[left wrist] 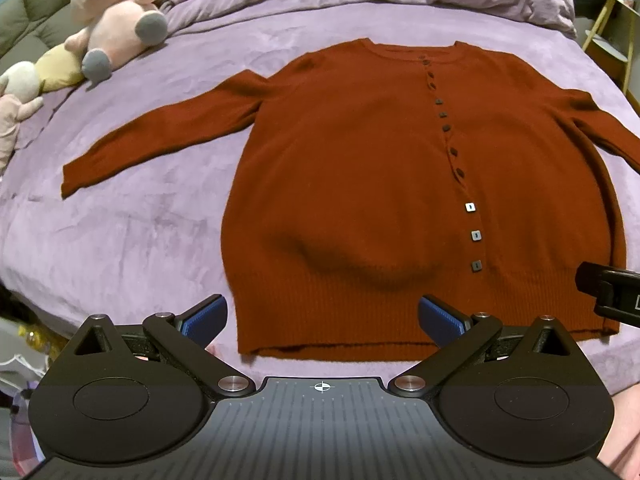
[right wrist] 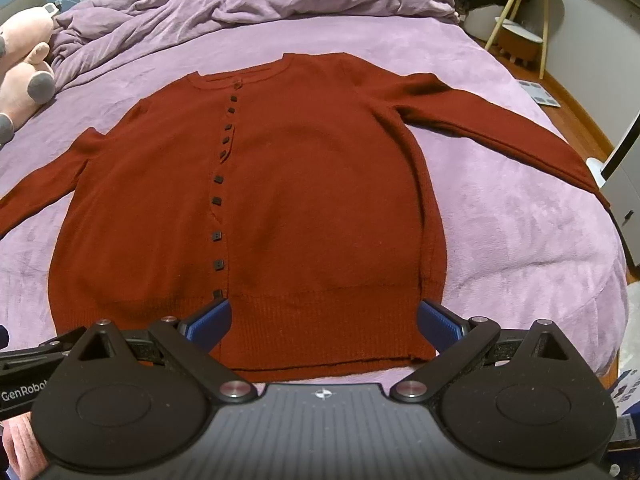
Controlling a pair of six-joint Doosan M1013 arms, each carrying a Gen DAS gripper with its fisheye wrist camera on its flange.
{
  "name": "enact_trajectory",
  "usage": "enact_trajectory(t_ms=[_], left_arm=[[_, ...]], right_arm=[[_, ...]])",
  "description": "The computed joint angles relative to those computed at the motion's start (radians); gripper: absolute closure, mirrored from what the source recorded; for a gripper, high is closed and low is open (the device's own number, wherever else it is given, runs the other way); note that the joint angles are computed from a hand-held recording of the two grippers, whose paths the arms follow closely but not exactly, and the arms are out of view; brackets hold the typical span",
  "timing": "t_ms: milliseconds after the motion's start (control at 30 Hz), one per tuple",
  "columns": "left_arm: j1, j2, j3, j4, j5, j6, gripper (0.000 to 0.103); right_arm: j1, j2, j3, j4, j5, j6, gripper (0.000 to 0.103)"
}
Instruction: Fold small clothes
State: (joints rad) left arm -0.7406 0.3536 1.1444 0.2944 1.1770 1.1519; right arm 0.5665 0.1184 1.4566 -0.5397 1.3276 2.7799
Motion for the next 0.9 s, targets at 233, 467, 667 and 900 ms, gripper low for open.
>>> enact_trajectory(t_ms=[233,467,667,900], left_arm=[[0.001,0.002,-0.002,-0.008,0.001,-0.005,0.000],[-0.003,0.006,0.000,0.020,0.002,-0.008,0.000],[-0.002,0.010,-0.002,0.001,-0.004,0.003,0.000],[0.005,0.014,-0.005,-0.029,-0.010,0.009,0.000]], right_arm=[[-0.001,0.000,0.001,0.002,-0.001,0.005,0.004],[-0.004,-0.005,0.009,0.007,-0.013,0.009,0.004],[-0.007,-0.006,0.013,0.014,-0.014,0.014,0.004],[-0.008,-0.009,0.018,0.009,-0.024,0.025,0.004]])
